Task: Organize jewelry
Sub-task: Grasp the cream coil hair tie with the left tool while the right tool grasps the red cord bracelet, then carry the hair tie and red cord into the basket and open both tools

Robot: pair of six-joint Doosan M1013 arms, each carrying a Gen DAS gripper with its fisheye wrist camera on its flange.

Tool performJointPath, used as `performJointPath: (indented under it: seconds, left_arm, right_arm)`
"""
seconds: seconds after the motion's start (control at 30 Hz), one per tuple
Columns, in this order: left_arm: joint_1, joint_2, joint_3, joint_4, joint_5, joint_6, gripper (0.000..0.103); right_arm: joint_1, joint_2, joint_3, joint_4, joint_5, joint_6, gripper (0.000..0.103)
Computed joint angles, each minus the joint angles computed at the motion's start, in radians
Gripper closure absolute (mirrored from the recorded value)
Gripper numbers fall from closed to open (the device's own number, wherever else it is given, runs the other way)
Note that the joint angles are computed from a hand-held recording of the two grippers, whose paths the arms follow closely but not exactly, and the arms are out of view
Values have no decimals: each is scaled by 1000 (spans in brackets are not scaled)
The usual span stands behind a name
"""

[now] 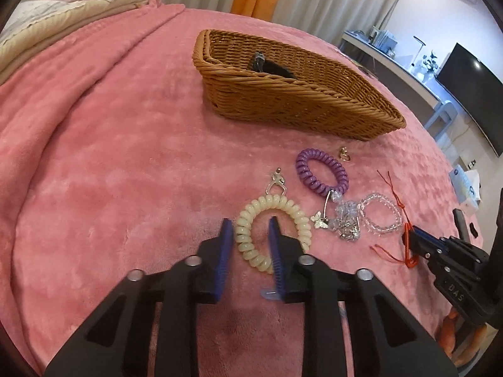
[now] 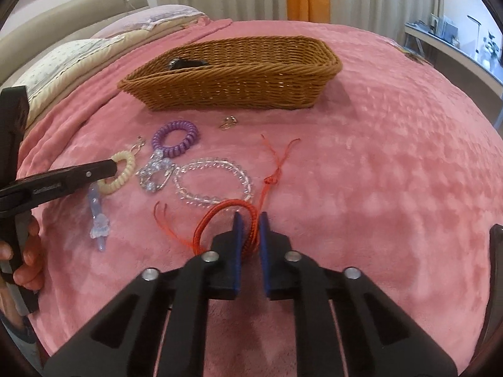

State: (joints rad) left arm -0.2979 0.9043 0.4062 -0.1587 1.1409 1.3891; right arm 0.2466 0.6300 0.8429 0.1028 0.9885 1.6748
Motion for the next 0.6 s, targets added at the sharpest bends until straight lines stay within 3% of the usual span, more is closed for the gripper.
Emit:
performJointPath:
  seconds: [0.07, 0.27, 0.6]
  left_arm:
    - [1, -4, 9, -3, -9, -4, 93]
    - [1, -34, 65, -21, -69, 13, 94]
    - [3, -168, 314, -45, -373, 13, 94]
  right_arm:
    - [-4, -5, 10, 18, -9, -9, 96]
    - [-11, -32, 54, 67, -68, -46, 99]
    - [-21, -87, 142, 142, -200, -115, 99]
